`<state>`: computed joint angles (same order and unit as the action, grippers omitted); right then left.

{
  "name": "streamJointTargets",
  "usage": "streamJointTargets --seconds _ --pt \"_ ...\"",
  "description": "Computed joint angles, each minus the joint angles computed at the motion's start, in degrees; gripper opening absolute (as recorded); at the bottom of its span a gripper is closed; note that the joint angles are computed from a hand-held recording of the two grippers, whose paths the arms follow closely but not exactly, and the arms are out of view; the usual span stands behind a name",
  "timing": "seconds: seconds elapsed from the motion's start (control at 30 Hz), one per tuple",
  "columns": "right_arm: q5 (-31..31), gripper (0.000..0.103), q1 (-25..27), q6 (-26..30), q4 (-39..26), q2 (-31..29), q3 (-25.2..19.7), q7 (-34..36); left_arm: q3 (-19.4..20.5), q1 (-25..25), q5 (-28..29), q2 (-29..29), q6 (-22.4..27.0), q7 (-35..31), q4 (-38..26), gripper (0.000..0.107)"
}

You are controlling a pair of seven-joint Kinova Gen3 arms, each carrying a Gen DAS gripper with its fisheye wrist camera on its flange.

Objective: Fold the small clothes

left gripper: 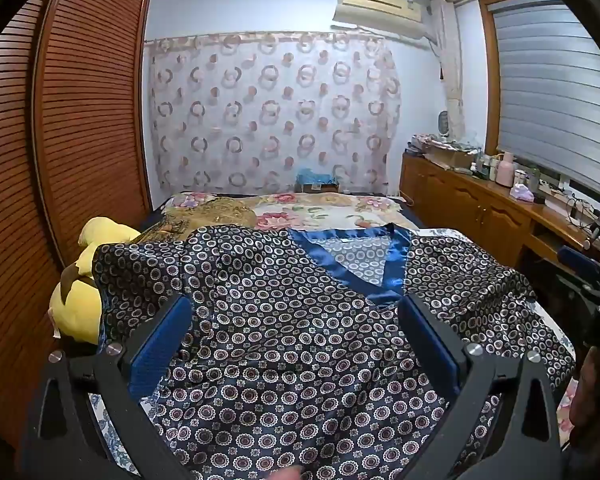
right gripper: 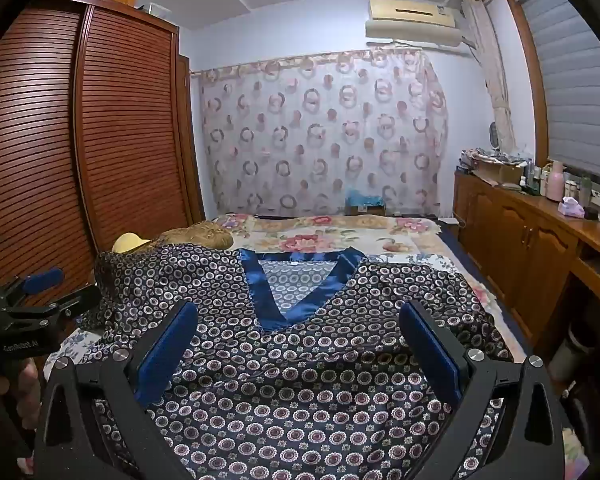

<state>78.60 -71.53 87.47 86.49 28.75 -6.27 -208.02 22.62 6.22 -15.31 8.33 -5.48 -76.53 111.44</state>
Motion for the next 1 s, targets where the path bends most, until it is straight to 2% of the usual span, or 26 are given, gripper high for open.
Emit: streamJointTargets --seconds 0.23,0.3,0.37,0.53,0.63,0.87,1.0 --pt "-0.24 0.101 -0.17 0.41 -0.78 0.17 0.09 0.46 3.7 -3.71 -2.94 -0.9 0.29 2.35 0.76 0.103" --pt "-0.24 0.101 -0.13 0.3 -1.03 0.38 0.21 0.62 1.63 -1.6 -2.22 -0.24 0.96 2.09 -0.11 0.103" --pt "-0.05 0.101 0.04 -0.03 0.04 -0.07 0.24 -0.37 1.38 -1.3 -1.52 -0.3 1.13 1.42 -0.26 0.103" --pt "-0.06 0.101 -0.27 0.33 0.0 0.02 0.02 -0.76 4.92 -4.78 -2.12 -0.81 1.6 1.71 -0.11 0.103" --pt "-0.08 0.101 -0.22 0.37 -0.06 0.04 -0.02 -0.71 5.76 -5.6 -2.03 -0.87 1.69 1.66 -0.08 0.103" --pt "-0.07 0.101 -0.25 0.43 -0.22 0.18 0.05 -0.75 1.58 -0.98 0.69 -0.8 1.16 -0.47 -0.09 0.103" --pt "-0.08 0.101 -0.24 0.43 -0.34 0.21 0.09 -0.61 2.77 -2.1 -0.11 -0.85 0.91 0.32 0.13 0.103"
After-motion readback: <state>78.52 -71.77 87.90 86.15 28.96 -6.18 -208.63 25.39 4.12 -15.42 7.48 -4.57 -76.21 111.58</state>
